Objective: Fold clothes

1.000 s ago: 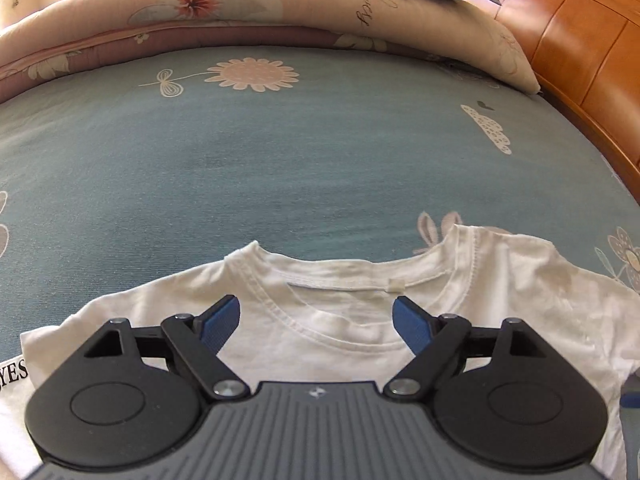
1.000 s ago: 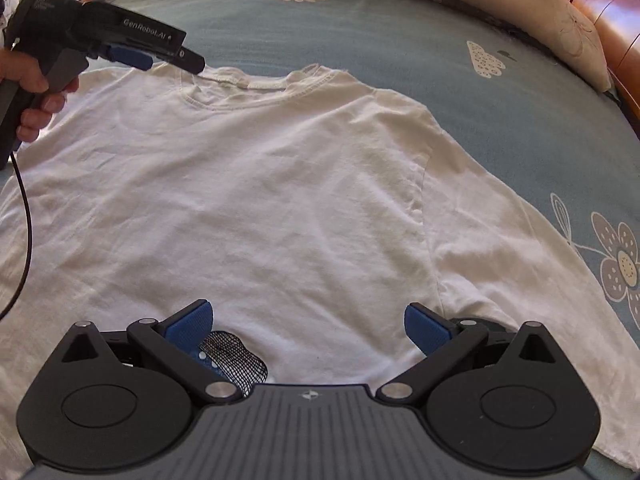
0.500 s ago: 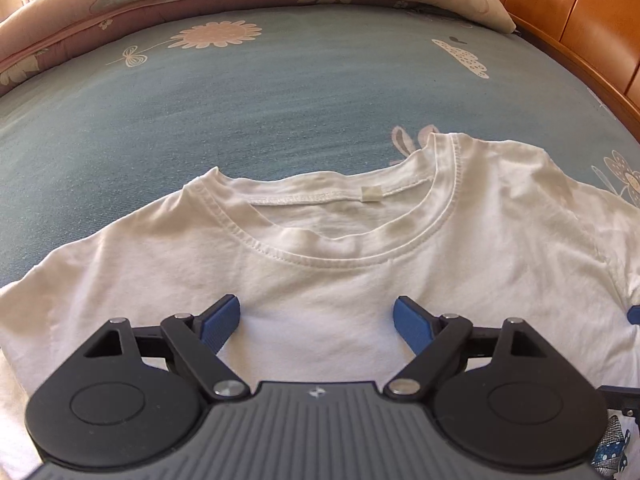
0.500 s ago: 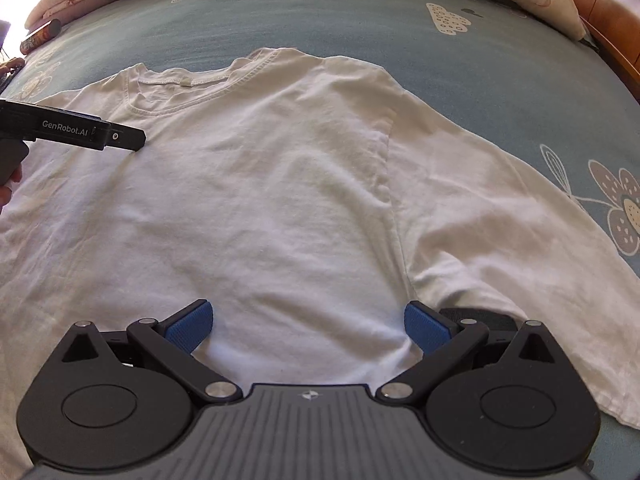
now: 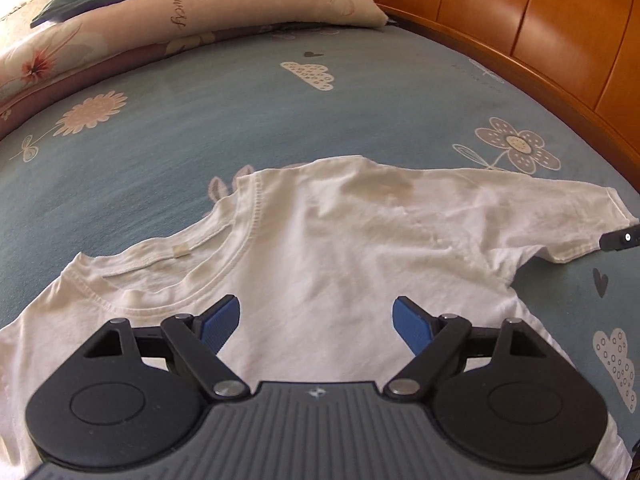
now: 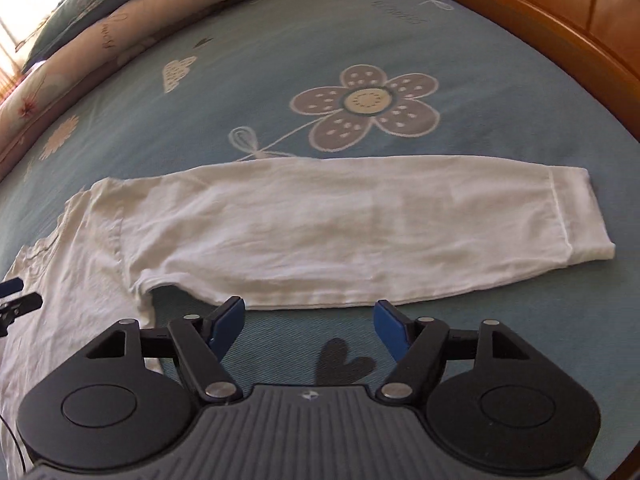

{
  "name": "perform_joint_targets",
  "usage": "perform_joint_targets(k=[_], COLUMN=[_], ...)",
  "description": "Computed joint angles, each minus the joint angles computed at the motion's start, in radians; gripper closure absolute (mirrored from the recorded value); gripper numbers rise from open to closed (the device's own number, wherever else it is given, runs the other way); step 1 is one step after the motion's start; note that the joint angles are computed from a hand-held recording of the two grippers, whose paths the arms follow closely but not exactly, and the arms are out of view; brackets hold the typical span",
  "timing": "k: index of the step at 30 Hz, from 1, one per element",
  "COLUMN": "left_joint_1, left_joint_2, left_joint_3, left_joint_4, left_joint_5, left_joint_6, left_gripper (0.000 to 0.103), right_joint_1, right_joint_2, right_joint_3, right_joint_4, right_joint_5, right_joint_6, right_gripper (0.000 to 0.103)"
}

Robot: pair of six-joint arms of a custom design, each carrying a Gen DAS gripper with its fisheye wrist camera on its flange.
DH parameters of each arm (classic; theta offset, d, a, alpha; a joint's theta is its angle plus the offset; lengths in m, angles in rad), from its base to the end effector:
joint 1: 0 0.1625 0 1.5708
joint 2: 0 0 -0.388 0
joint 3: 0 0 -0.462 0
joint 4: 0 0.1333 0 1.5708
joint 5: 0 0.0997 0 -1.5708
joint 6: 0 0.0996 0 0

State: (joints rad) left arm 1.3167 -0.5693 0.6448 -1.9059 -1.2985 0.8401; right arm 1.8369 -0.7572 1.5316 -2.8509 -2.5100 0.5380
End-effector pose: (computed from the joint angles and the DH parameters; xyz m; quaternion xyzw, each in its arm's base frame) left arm -0.0734 -0.9195 0.2697 0.4961 0.8482 -0.0839 0.1659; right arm 0.2425 -0.6884 0.1028 -0.2292 -0.8401 0.3767 0.3159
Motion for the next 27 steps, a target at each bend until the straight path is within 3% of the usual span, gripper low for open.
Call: perform_joint_targets(k=[5, 10, 13, 17, 19, 22, 24, 27], left_joint_1=[-0.027, -0.047, -0.054, -0.062, -0.064, -0.065, -0.065, -0.068], left_joint_2=[-0.050, -0.072, -0.075, -0.075, -0.077, -0.074, -0.072, -0.083], left_joint_3=[0.111, 0.170, 0.180, 0.187, 0.192, 0.189, 0.190, 0.220], left_joint_4=[0.016, 0.009, 0.014, 0.021, 0.020, 0.034, 0.040, 0.011], left_joint_5=[-0.035, -0.048, -0.051, -0.045, -0.041, -0.035, -0.031, -0.019], left_joint_6=[0.005, -0.009, -0.021, -0.033, -0.037, -0.059, -0.067, -0.033], left_gripper=[0.019, 0.019, 0.019, 0.019, 0.019, 0.019, 0.019, 0.019], right_joint_1=[-0.073, -0.156, -0.178, -0.205, -0.217, -0.232, -0.229, -0.227], right_joint_2=[-0.173, -0.238, -0.222, -0.206, -0.218, -0.240, -0.258, -0.277], right_joint_3=[0.230, 0.368, 0.379, 0.378, 0.391, 0.410, 0.412, 0.414], right_joint_4=[-0.189, -0.490, -0.657, -0.792, -0.813, -0.813, -0.739, -0.682], right_joint_5=[-0.070, 0.001, 0.028, 0.064, 0.089, 0.116, 0.092, 0.078], right_joint_6=[0.218, 0.275, 0.174, 0.067, 0.057, 0.050, 0.052, 0.040], right_gripper=[0.033, 0.036, 0.036, 0.036, 0.036, 0.052, 0.080, 0.090])
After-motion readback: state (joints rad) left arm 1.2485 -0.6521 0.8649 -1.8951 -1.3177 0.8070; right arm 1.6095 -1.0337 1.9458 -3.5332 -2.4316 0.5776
